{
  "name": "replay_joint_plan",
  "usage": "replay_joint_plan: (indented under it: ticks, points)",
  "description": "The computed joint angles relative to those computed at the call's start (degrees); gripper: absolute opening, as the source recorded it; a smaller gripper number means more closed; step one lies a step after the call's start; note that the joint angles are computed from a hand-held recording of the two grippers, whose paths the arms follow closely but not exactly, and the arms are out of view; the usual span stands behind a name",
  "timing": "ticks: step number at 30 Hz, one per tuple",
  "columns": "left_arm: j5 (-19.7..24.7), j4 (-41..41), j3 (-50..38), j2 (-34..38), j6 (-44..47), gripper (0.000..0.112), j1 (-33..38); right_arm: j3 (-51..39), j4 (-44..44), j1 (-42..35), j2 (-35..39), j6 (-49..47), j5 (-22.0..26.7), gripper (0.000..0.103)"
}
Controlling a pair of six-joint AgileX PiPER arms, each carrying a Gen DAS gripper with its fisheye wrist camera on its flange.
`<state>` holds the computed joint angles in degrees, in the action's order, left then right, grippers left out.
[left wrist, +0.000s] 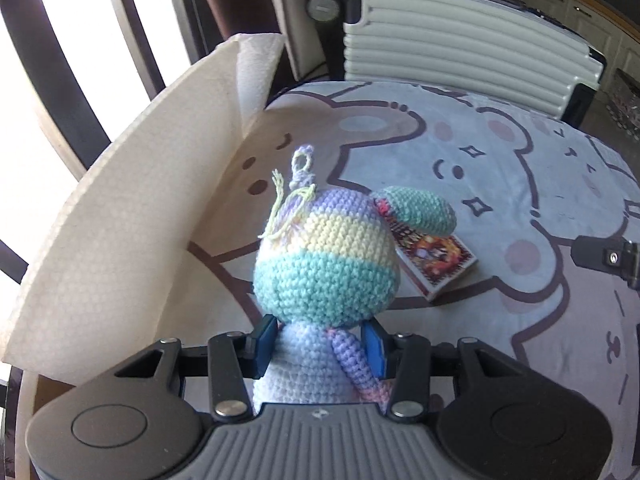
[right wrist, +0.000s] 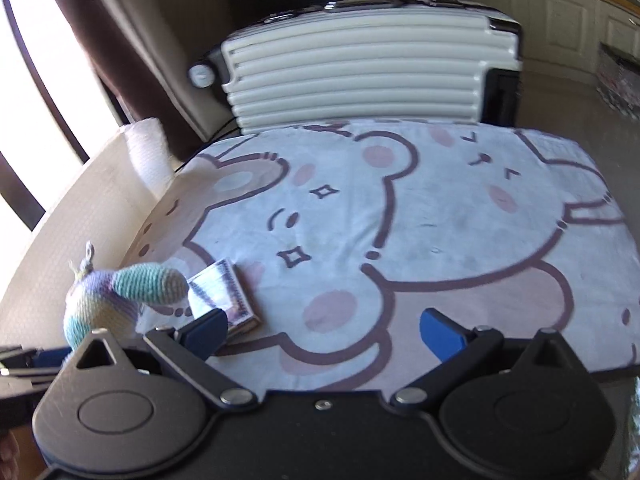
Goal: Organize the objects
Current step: 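Grasp the red card box with the right tool while the left tool holds the bunny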
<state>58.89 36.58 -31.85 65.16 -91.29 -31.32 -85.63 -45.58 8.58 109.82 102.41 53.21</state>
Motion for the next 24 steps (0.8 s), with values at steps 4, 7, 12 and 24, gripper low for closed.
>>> replay_joint_plan:
  ticks: [4,7,12,24]
  points:
    - [-0.44,-0.03,2.22,-2.08,-0.6,0.047,2.8,-5.42,0.87,-0.72,4.65,-6.26,-0.67,0.103]
    - [-1.53,-0.02,4.07,-4.44,-0.62,0.047,4.53,-9.01,0.43,-1.4,8.07,-9.58,-2.02,0.1]
    - [-1.75,-0.85,6.03,-7.02,0.62,0.047,6.81,-17.43,1.17,-2.66,15.0,-16.47,-2.98,0.098]
    - [-3.08,-0.19,8.85,-9.25,0.93,0.047,9.51,-43.43,10.41,-4.17,31.87,-33.01,5.72,0.077]
